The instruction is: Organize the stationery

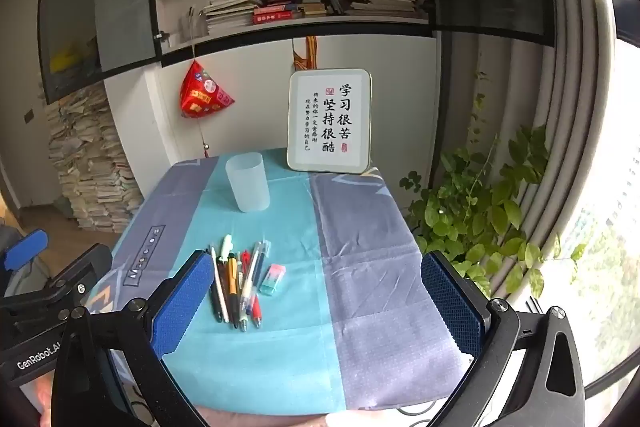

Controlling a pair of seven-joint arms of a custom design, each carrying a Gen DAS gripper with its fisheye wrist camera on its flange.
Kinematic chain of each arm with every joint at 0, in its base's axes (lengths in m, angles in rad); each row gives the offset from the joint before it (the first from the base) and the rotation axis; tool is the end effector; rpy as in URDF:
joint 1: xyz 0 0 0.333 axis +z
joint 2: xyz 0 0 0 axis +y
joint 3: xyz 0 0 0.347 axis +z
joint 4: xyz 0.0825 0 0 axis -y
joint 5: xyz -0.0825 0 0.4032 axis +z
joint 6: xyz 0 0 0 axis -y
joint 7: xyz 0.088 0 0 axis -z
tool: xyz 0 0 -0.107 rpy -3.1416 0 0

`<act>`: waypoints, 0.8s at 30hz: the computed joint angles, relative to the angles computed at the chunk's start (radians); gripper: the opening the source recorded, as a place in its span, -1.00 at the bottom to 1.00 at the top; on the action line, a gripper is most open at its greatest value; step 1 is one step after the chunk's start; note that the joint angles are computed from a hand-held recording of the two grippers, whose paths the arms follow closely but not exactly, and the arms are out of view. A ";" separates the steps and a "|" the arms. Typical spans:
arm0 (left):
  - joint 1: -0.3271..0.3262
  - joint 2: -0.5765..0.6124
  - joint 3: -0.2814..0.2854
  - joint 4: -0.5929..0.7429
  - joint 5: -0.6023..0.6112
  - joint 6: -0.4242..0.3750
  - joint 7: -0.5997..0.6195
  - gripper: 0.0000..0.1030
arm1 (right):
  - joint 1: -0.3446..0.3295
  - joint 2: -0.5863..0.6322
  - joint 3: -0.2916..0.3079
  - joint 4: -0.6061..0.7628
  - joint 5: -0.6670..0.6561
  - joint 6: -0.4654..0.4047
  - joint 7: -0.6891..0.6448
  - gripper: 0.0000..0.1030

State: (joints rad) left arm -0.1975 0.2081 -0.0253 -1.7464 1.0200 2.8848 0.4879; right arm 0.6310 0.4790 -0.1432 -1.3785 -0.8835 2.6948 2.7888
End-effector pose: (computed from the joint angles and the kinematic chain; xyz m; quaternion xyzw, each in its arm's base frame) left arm 0.6577 -0.1980 0.5623 -0.6051 0.6140 -0.3465 0.3697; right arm 0.6614 0.4103 0.5513 -0.6005 0.6207 -0.3249 0.3855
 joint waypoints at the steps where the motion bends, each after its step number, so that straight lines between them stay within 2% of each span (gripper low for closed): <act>1: 0.000 0.000 0.000 0.000 -0.001 0.000 0.000 0.98 | -0.002 0.003 0.002 0.003 0.004 0.004 0.002 1.00; 7: 0.006 -0.006 -0.010 -0.001 -0.046 0.006 0.041 0.98 | 0.001 0.014 -0.001 0.014 0.015 0.008 -0.017 1.00; 13: 0.007 -0.004 0.001 0.000 -0.023 0.017 0.026 0.98 | 0.014 0.012 -0.018 0.002 -0.001 0.012 -0.001 1.00; 14: 0.005 -0.005 0.004 -0.002 -0.017 0.018 0.019 0.98 | -0.002 0.005 0.008 -0.003 -0.025 -0.002 0.012 1.00; 15: 0.006 -0.006 0.006 -0.004 -0.015 0.023 0.015 0.98 | 0.002 0.025 -0.001 0.028 0.021 -0.004 -0.024 1.00; 24: 0.015 -0.010 0.010 -0.021 -0.010 0.043 0.002 0.98 | 0.009 0.034 0.003 0.052 0.053 -0.024 -0.059 1.00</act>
